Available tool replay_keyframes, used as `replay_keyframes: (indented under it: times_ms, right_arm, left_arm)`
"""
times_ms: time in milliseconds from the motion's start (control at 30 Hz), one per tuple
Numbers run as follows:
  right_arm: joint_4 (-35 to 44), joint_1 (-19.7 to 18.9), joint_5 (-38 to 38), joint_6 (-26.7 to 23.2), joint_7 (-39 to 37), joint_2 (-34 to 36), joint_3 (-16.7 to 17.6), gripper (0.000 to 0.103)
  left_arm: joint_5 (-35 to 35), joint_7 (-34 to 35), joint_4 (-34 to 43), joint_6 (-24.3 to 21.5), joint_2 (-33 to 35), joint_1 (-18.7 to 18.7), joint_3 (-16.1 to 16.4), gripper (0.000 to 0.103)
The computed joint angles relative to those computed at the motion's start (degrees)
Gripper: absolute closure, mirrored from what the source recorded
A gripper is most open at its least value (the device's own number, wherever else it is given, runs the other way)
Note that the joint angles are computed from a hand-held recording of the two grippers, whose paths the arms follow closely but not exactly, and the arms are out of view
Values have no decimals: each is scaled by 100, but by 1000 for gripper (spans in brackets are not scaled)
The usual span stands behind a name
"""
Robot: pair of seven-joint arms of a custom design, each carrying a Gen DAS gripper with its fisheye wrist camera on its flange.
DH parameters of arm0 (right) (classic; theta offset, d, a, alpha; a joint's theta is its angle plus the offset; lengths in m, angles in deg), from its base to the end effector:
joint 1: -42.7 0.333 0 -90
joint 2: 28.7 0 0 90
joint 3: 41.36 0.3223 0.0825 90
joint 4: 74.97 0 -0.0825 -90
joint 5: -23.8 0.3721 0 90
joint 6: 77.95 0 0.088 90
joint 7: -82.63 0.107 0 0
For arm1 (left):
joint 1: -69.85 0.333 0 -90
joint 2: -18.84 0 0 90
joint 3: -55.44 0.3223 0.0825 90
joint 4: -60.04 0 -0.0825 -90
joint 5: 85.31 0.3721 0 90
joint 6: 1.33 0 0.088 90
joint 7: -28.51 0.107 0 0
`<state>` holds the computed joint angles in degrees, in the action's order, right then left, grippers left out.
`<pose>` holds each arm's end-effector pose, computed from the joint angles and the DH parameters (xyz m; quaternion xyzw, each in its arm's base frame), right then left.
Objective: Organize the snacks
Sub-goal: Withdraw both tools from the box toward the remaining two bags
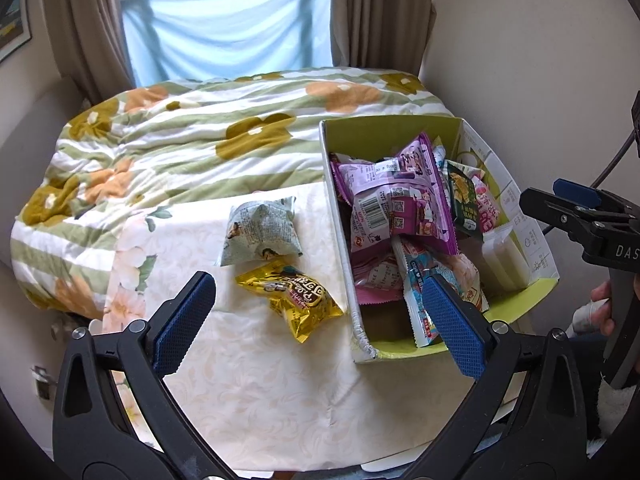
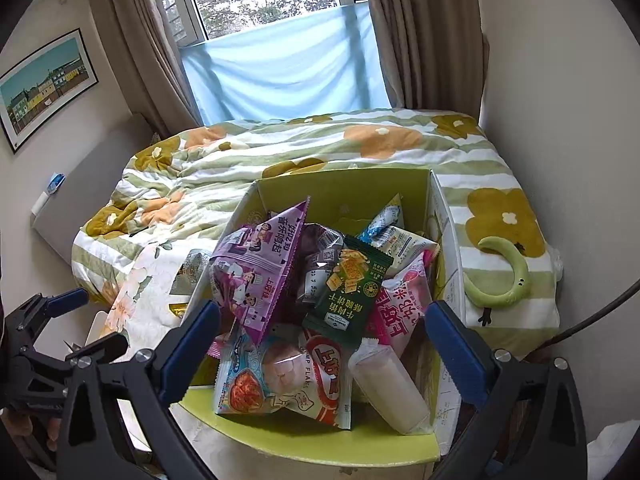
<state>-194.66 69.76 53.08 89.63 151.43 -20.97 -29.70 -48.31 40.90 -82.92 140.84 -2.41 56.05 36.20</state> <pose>0.4914 0.3491 0.4501 -0.8184 0.4460 -0.0760 0.3542 0.3663 -0.2478 0.4582 -0.7675 0.5529 -0.1932 0.2606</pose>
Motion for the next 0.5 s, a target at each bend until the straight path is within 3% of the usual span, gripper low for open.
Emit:
replay_keyframes:
  times_ms: [100, 267, 400, 500]
  right_arm:
    - [-2, -75, 332, -263, -470, -163, 98, 1]
    - [-175, 83, 516, -149, -776, -402, 99, 1]
    - [-238, 215, 1131, -46, -1181, -497, 165, 1]
    - [-385, 421, 584, 269, -607, -536, 150, 1]
  left_arm:
    - [-99, -52, -137, -263, -362, -55, -37, 1]
    - [-270, -168, -392, -915, -983, -179, -159, 1]
    - [-481, -168, -863, -918, -1547, -300, -1, 1]
    - [-578, 10, -1220, -758, -1904, -281, 177, 1]
